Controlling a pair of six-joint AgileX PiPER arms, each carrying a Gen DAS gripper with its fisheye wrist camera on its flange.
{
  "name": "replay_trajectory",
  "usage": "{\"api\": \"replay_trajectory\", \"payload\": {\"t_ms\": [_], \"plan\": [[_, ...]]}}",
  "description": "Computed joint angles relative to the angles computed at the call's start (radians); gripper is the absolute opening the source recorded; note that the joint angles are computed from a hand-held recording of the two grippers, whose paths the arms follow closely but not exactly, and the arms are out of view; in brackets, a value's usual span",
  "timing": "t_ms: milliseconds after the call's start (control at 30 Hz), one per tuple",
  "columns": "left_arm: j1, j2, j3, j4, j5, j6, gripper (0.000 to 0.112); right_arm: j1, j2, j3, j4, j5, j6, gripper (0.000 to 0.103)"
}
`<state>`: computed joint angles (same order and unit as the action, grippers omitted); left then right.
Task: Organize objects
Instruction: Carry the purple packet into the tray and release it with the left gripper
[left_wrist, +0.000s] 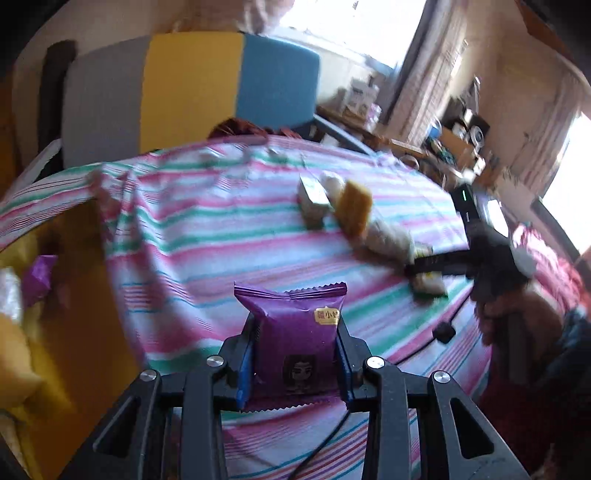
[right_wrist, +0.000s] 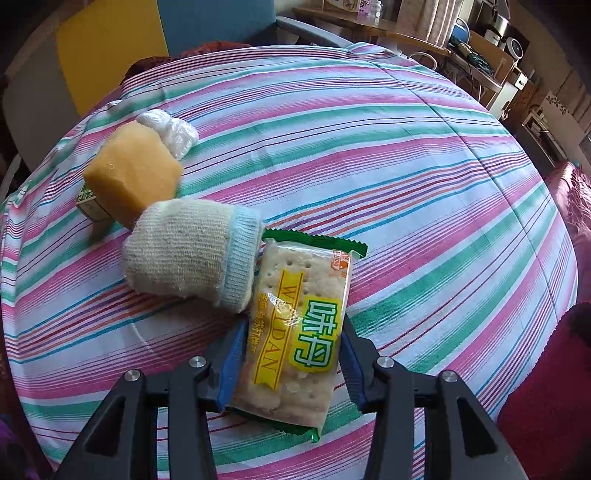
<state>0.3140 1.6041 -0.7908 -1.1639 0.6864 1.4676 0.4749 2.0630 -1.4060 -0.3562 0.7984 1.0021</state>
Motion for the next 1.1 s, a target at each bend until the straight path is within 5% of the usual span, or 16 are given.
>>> {"api": "replay_trajectory", "payload": {"t_ms": [200,633,867,1100], "plan": [[0.215,0.147,-0.261,0.167,0.104,-0.276,0.037,-0.013,-0.011,0.015,-0.004,-0.005,-0.014,0.047],[0.253,0.423,-0.525,0.588,-0.105,-0.647,0.037,-0.059,-0.043,0.064,0.004,-0.037,-0.071,0.047],[0.249,0.437,-0.564,0.633,-0.103,-0.708,0.041,-0.058,-0.021,0.027,0.008,-0.022,-0.076,0.047],[0.250,0.382,-0.473,0.567,-0.194,-0.634,0.042,-0.048,-0.025,0.036,0.003,-0.024,-0.061,0.047]]}}
